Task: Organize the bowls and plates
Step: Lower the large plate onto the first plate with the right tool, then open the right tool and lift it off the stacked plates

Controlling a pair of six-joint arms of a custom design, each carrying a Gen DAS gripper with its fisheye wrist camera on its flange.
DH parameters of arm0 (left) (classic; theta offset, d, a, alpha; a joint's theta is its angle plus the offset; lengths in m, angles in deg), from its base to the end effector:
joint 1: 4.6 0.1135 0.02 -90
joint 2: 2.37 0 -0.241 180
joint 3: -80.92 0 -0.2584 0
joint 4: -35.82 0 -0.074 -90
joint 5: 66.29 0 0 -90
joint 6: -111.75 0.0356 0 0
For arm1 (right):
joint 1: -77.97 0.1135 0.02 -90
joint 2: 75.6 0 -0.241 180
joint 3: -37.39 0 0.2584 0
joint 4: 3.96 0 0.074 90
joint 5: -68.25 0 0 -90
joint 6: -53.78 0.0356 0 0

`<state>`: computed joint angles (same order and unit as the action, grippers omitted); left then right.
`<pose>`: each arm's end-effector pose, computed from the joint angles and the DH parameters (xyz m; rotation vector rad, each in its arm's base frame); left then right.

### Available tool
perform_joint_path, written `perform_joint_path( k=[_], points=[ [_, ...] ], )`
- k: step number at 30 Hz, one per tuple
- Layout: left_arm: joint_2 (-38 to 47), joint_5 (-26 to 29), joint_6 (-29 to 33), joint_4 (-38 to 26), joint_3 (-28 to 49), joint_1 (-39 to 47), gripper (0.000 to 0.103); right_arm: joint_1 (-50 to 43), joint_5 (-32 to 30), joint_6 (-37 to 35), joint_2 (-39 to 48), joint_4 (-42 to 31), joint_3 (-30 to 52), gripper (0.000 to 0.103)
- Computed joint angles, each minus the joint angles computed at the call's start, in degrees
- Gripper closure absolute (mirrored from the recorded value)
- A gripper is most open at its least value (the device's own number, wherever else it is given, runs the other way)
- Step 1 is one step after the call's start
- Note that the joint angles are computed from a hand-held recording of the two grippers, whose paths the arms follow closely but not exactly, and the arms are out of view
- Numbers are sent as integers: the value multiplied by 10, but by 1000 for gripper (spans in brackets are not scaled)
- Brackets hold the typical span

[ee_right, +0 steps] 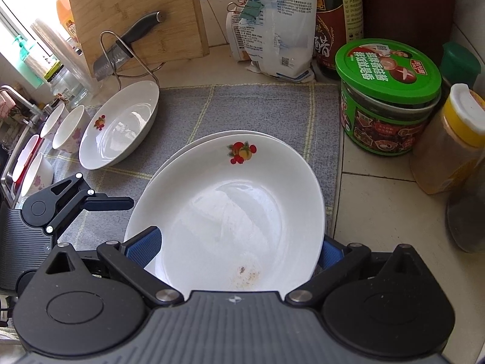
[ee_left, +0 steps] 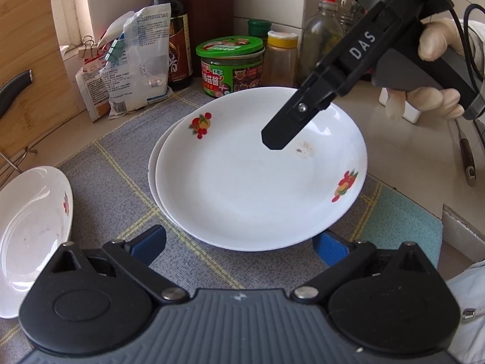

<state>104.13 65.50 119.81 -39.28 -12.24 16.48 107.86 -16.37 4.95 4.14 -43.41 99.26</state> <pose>0.3103 0.0942 0.1574 1.5207 1.9761 -0.5714 0.2462 0.1377 0.1792 0.2915 2.5872 0.3440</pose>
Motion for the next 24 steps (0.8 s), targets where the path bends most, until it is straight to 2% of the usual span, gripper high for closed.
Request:
perform_joint_path(
  k=[17,24],
  points=[
    [44,37,65,-96,78,69,1,46,74,64,30,-66,41,0],
    [80,52,72,-127,135,113,1,105,154,78,67,-135,99,0]
  ],
)
